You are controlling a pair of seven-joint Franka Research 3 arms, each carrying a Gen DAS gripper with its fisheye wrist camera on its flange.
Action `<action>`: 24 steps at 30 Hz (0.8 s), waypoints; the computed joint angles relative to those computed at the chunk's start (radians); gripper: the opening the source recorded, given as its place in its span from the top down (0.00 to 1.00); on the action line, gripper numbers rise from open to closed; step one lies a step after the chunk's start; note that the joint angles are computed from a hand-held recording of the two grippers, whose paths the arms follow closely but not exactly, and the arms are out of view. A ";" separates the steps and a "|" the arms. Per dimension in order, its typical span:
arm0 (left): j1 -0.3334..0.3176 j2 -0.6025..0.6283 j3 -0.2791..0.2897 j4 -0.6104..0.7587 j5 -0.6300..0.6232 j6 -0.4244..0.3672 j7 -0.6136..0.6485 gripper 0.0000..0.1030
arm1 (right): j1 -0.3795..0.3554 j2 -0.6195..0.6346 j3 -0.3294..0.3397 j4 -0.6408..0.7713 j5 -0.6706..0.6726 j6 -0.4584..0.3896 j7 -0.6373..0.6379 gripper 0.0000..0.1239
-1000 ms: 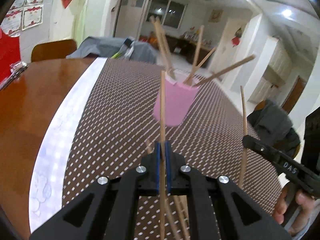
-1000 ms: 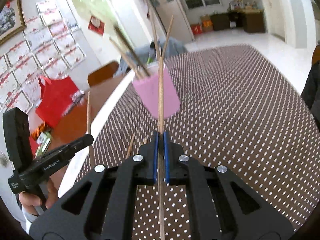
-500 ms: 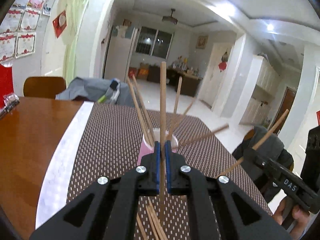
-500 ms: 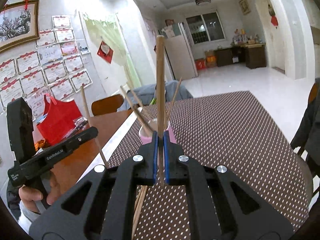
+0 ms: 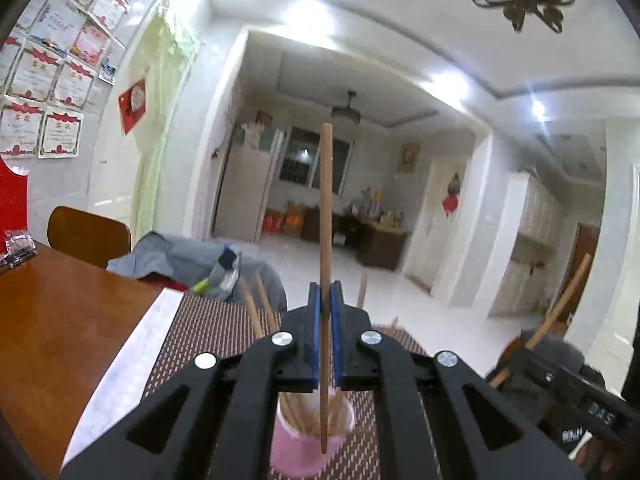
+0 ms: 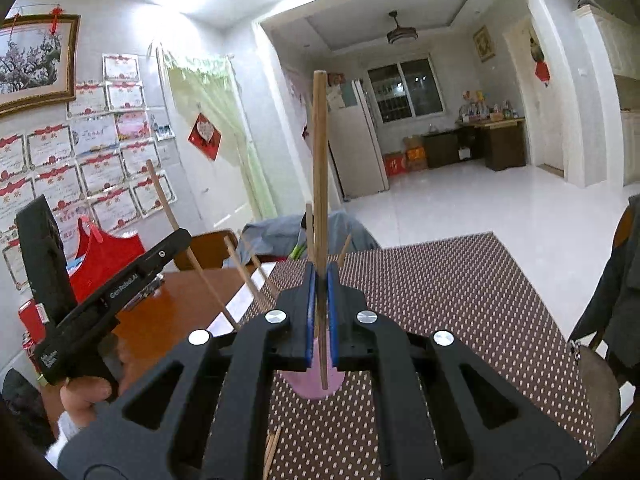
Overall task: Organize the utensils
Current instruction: 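Raise both held chopsticks over the pink cup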
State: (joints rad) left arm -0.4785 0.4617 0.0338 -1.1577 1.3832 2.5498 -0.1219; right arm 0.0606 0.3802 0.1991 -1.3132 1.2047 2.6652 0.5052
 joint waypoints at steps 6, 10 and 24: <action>-0.014 0.093 0.038 0.111 0.018 -0.025 -0.006 0.95 | -0.003 0.067 0.023 0.098 0.010 0.013 0.009 0.95; -0.025 0.109 0.061 0.108 0.010 -0.029 -0.015 0.95 | -0.007 0.106 0.050 0.150 0.026 0.035 -0.006 0.95; 0.003 0.079 0.053 0.037 -0.095 0.002 0.020 0.77 | 0.031 0.197 0.082 0.259 -0.068 0.076 0.032 0.95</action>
